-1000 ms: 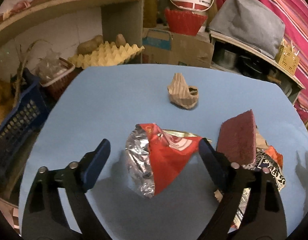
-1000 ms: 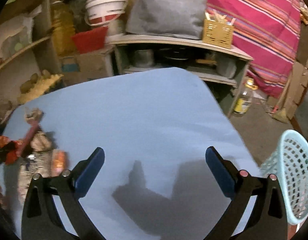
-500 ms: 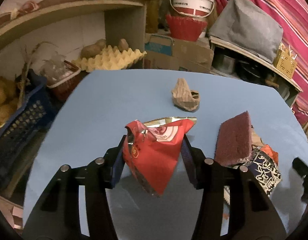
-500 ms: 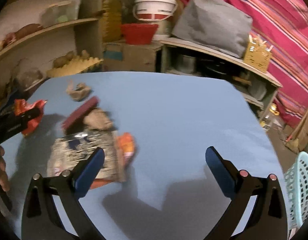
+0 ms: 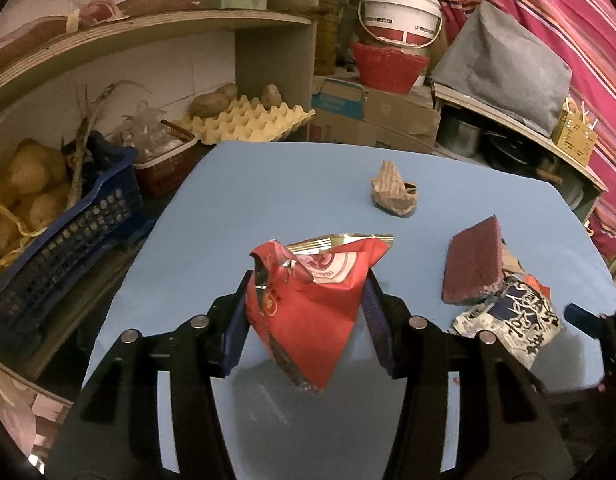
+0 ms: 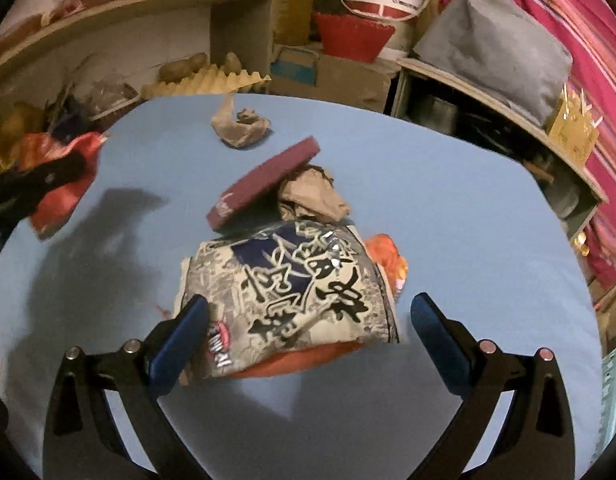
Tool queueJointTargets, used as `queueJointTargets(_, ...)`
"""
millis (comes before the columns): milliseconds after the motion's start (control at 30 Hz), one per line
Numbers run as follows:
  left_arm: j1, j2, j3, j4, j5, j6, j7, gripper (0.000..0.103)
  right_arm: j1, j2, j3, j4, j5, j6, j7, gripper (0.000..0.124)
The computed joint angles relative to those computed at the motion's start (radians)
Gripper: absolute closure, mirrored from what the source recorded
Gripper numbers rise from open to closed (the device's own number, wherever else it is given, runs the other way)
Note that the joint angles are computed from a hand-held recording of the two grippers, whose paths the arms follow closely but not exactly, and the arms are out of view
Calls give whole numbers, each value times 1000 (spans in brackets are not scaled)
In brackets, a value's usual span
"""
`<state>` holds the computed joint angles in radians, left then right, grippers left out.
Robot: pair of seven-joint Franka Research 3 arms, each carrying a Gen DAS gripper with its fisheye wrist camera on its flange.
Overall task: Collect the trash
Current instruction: 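Grasp the red chip bag with the left tool while the right tool grasps the printed snack bag, then carry both bags over the basket and open the left then right tool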
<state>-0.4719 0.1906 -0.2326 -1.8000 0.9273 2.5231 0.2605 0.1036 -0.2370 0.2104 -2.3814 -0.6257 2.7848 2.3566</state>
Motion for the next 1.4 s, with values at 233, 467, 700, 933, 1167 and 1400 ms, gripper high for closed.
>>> queueJointTargets(233, 8, -47, -9, -52, 22, 9, -14, 52, 39, -19, -65, -55, 245, 76, -190, 61)
queueJointTargets(467, 5, -73, -28, -73, 43, -16, -27, 52, -21, -79, -17, -107, 274, 126, -234, 96)
queueJointTargets(700, -7, -90, -49, -75, 83, -36, -67, 52, -19, -188, -59, -184, 392, 188, -355, 100)
queueJointTargets(933, -34, -68, -62, -33, 110, -42, -89, 52, -33, -308, -127, -263, 519, 166, -489, 100)
queueJointTargets(1167, -84, -8, -61, 45, 120, -70, -61, 52, -136, -418, -161, -336, 595, 128, -581, 105)
queueJointTargets(1400, -143, 61, -47, 134, 119, -89, -36, 52, -183, -460, -203, -366, 681, 108, -699, 112)
